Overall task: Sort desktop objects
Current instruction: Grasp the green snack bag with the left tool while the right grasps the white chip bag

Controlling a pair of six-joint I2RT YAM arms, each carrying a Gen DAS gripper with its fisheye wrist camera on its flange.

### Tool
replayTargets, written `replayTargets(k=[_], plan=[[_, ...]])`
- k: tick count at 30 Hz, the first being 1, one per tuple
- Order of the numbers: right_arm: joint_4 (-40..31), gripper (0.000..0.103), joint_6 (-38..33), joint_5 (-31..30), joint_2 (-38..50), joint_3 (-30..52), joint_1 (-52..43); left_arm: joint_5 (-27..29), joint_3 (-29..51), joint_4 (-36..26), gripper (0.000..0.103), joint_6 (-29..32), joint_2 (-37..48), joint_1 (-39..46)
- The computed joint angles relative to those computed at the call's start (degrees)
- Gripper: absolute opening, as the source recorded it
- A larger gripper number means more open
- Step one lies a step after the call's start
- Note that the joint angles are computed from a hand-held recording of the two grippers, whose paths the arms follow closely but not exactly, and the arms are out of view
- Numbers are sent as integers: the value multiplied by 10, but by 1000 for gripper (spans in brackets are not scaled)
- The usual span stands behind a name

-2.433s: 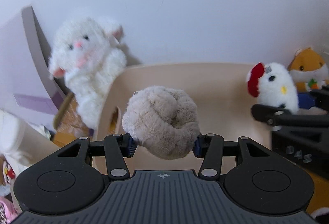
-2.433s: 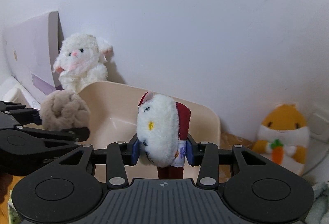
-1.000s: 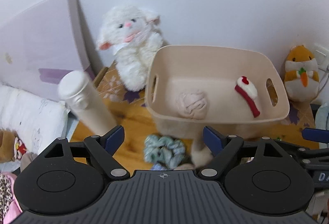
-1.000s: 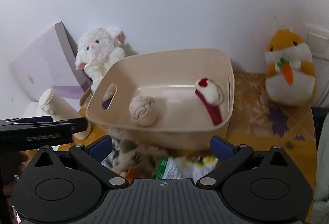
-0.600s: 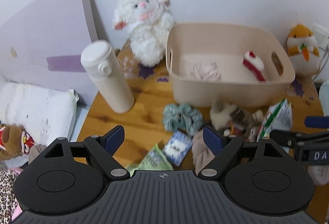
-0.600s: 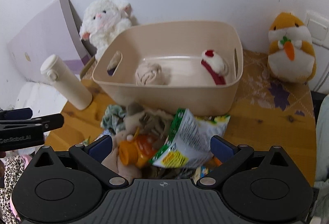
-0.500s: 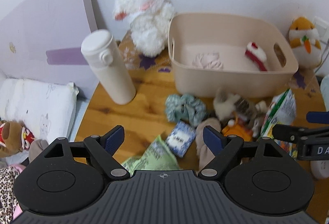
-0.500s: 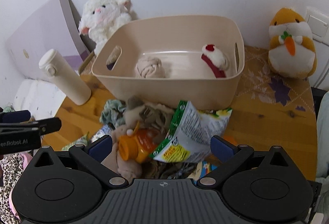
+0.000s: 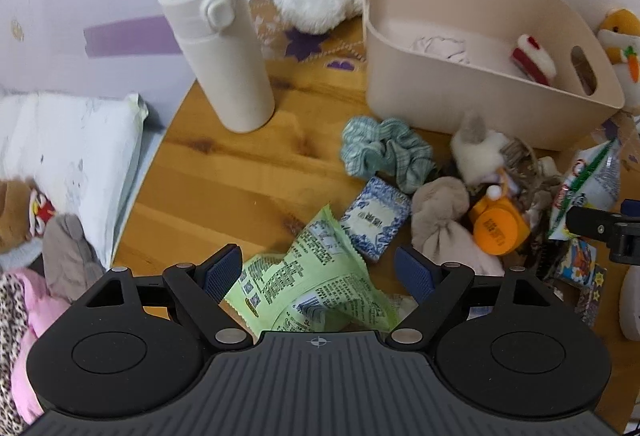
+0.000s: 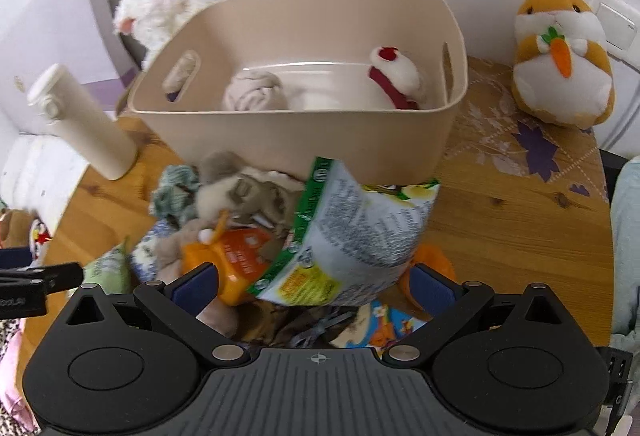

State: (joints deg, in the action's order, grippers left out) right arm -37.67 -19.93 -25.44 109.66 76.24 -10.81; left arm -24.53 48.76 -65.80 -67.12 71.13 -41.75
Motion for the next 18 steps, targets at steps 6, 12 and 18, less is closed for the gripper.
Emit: replayTargets(k=[6,12,18], plan=[[7,103,6,17,42,18,10,63,-63,63,85,68,-15,66],[17,103,24,33,70,23,29,119,-138,135,87,158,-60,134],[71,103,30,56,83,11,38,135,-148,165,92,226,-63,177]])
